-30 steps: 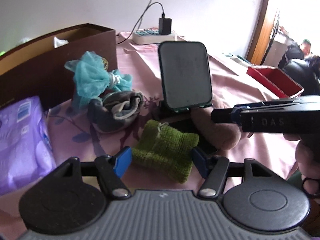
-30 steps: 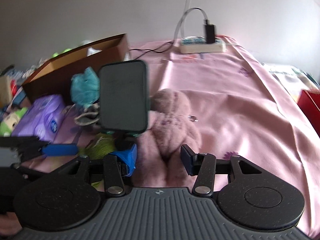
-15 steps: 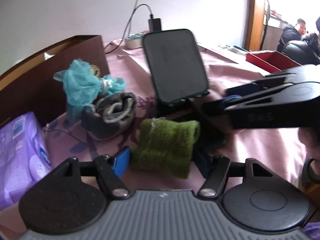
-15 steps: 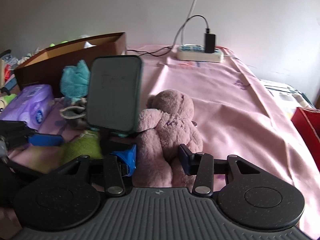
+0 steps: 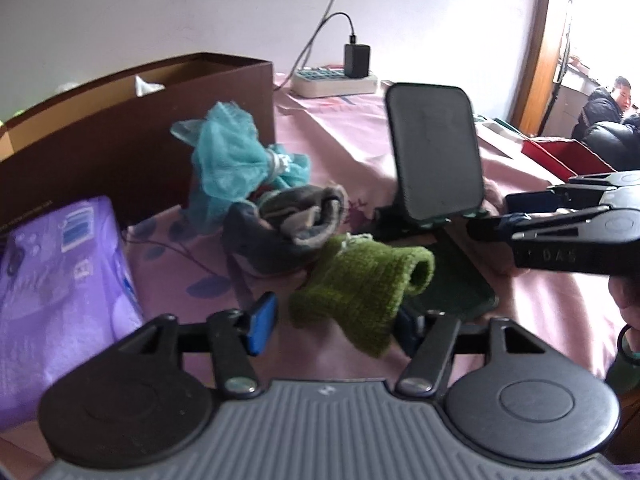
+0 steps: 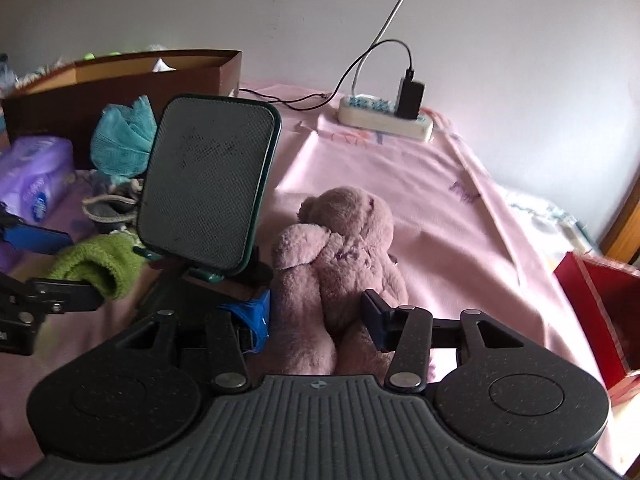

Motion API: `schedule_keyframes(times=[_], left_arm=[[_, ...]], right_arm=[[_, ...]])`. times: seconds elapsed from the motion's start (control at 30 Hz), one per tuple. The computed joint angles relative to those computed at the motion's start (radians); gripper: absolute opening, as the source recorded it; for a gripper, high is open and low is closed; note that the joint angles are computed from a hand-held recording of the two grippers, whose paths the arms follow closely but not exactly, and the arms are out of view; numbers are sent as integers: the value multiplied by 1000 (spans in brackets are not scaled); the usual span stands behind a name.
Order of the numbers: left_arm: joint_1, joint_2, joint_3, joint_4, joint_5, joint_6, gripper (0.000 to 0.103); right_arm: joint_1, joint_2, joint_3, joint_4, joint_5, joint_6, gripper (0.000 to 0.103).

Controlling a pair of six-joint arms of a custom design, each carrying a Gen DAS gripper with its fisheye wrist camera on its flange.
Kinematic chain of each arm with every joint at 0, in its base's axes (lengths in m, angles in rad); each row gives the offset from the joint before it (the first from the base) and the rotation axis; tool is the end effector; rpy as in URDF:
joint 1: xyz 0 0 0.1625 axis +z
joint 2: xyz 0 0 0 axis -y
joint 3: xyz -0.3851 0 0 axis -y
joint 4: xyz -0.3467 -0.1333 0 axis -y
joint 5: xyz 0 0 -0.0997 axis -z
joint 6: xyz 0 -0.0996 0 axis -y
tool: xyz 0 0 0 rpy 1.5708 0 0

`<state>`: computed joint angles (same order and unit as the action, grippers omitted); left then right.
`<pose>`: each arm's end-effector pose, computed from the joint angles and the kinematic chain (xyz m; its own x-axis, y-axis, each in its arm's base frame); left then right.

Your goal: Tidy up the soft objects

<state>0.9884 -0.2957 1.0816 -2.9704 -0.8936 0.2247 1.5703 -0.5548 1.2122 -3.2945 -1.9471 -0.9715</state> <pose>-0.2434 -0.7253 0.0234 -0.7278 0.2762 -0.6277 0.6276 0.6372 -0.4473 0.0963 -0.7311 0.1960 -0.5247 -0.2174 0.8231 -0.7677 0.5387 -0.3471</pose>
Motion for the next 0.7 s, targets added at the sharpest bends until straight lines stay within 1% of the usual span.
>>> schedule_keyframes(times=[0.03, 0.17, 0.27, 0.3, 0.33, 0.4, 0.43, 0.47, 0.5, 0.53, 0.6, 0.7], left_arm=[[1, 2, -3, -2, -1, 5, 69], [4, 20, -33, 29, -20, 18, 72], [-2, 41, -46, 11, -3, 66, 74], [-3, 45, -48, 8, -3, 73, 76], [-3, 48, -50, 6, -6, 78, 83], [-3, 57, -58, -13, -11, 104, 84], [-3, 61, -63, -11, -13, 111, 85], [-1, 63, -68, -4, -18, 113, 86], [1, 65, -76, 10, -24, 110, 89], [3, 65, -77, 17, -31, 110, 94], [5, 69, -80, 11, -39, 118, 103], [5, 75, -87, 12, -42, 124, 102]], right_arm=[[0, 11, -10, -18, -5, -7, 34], [1, 22, -40, -6, -19, 10, 35], [5, 15, -22, -35, -23, -40, 35], [2, 1, -12, -23, -11, -17, 35], [-5, -26, -1, 23, 15, 46, 35], [-16, -66, -7, 127, 46, 199, 35], [-23, -81, -14, 161, 62, 262, 35], [-30, -92, -21, 184, 78, 307, 35], [-32, -96, -30, 196, 81, 330, 36], [-32, -92, -49, 217, 75, 342, 36], [-35, -78, -99, 279, 71, 347, 36], [-43, -50, -169, 373, 75, 370, 36]])
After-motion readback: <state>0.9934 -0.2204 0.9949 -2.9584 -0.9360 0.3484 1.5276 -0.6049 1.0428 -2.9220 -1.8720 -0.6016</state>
